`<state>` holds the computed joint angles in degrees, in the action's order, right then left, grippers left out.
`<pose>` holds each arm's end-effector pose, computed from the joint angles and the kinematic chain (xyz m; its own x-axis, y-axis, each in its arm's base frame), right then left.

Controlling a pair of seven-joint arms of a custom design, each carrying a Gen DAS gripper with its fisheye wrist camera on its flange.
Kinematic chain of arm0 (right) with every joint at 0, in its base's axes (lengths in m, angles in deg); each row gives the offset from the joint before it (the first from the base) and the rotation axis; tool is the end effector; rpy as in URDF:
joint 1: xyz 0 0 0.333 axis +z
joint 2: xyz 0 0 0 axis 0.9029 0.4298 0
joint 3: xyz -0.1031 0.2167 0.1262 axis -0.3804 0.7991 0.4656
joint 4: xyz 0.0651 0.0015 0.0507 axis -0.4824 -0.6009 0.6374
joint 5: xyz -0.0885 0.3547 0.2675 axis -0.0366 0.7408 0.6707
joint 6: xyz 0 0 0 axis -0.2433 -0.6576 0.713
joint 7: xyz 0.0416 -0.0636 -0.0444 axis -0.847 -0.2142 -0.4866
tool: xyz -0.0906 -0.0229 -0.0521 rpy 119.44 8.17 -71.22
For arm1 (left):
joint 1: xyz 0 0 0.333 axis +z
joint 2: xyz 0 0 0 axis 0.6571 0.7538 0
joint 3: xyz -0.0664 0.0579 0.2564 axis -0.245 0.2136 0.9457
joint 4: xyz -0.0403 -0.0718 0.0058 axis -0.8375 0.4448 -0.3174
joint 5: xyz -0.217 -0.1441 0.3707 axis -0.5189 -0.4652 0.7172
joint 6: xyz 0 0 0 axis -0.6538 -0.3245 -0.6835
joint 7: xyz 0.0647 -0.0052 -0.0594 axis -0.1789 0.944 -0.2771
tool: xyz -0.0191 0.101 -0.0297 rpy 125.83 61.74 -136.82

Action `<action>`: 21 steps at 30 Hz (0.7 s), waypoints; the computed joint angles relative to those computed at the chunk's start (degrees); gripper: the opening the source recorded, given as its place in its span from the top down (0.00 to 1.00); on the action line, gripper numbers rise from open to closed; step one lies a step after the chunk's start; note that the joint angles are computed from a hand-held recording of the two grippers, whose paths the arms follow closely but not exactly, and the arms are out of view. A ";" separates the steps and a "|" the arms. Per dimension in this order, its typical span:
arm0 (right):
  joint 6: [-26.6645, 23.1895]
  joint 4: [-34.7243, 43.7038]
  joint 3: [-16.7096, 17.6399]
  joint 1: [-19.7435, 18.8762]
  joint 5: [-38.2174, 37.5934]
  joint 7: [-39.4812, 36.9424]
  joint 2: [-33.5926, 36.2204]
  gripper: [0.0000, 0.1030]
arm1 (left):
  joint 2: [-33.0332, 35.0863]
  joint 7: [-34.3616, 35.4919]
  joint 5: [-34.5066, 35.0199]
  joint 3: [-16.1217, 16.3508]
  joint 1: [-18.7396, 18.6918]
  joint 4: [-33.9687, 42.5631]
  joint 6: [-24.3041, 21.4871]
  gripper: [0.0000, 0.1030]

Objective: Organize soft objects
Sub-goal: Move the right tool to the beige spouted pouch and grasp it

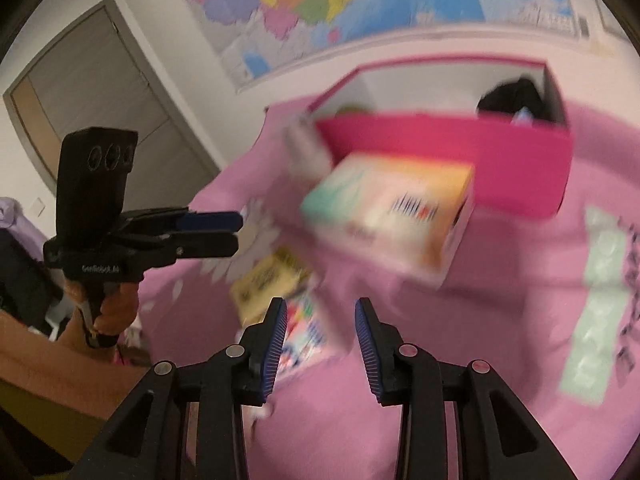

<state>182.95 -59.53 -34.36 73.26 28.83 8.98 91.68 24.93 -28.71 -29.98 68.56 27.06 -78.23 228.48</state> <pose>0.7040 0.2741 0.3640 0.8031 -0.4200 -0.4226 -0.5958 -0.5658 -0.5700 0.5802 -0.2744 0.3532 0.0088 -0.9532 0.3023 -0.7664 -0.2006 -0.6103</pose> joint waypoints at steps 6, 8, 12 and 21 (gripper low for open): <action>-3.84 -5.90 -0.67 -0.08 -1.14 -0.41 -3.30 0.65 | -2.41 5.50 -9.91 -3.29 0.24 -5.50 2.56 0.52; -4.44 -7.88 -0.83 0.16 -1.16 -0.90 -4.45 0.65 | -2.65 8.29 -13.76 -4.20 0.07 -6.43 2.66 0.51; -4.69 -10.94 -1.22 0.62 -0.57 -1.86 -6.29 0.65 | -3.92 16.32 -24.89 -6.15 -0.11 -8.88 4.34 0.51; -2.52 -13.81 -1.72 1.73 0.60 -2.97 -7.83 0.65 | -7.52 25.58 -40.03 -6.14 -4.46 -13.26 3.45 0.52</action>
<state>180.44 -73.34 -36.08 74.99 29.43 6.01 83.85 17.41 -3.13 -70.01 62.42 22.60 -91.49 231.93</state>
